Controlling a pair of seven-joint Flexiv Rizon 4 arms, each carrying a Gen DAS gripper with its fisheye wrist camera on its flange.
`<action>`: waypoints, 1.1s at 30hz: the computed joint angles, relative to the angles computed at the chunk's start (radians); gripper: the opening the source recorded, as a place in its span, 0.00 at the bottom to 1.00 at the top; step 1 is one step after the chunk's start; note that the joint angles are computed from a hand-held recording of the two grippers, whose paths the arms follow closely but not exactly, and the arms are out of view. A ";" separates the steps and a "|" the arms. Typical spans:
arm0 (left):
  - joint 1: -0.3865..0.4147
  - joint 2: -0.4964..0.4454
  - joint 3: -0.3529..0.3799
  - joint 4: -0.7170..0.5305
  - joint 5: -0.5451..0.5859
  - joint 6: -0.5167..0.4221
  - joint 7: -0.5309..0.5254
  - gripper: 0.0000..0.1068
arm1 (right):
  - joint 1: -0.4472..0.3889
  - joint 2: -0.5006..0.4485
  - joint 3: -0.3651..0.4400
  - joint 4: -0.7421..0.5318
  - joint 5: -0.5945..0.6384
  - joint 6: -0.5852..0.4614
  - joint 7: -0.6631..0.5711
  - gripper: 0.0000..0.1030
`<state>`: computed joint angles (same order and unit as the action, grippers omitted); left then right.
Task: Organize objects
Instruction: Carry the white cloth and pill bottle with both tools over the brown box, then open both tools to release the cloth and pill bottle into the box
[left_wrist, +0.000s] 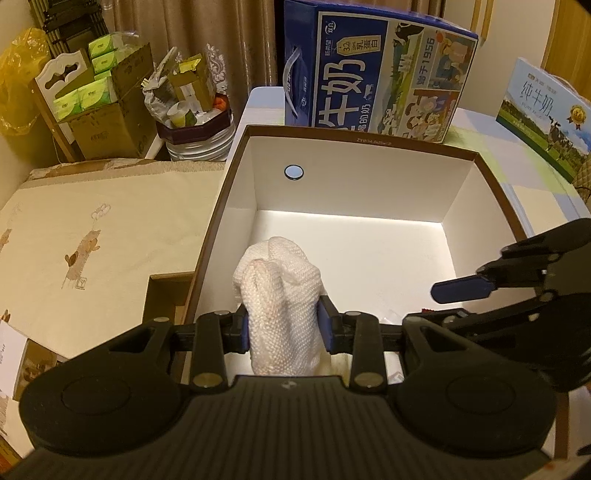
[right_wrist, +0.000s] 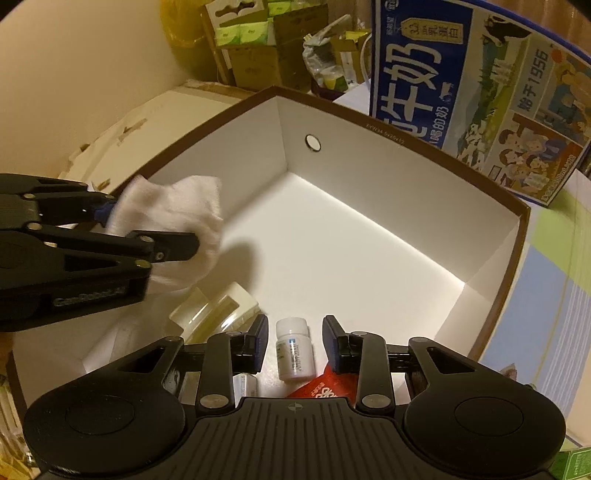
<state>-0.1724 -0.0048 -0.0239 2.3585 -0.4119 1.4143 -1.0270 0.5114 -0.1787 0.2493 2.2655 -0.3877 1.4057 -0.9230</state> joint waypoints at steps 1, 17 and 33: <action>0.001 -0.006 -0.001 -0.004 0.008 0.005 -0.002 0.29 | 0.000 0.005 -0.002 0.004 -0.003 0.003 0.004 0.29; -0.008 0.067 0.017 0.012 0.010 -0.039 -0.029 0.59 | -0.028 0.115 0.046 0.060 0.098 0.045 -0.029 0.41; -0.014 0.261 0.050 0.070 0.117 -0.184 -0.173 0.73 | -0.002 0.284 0.084 0.150 0.223 0.042 -0.038 0.52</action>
<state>-0.1865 0.2561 0.0263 2.4286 -0.2952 1.2300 -1.2000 0.5093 0.1050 0.3333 2.4151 -0.1646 1.4472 -0.9607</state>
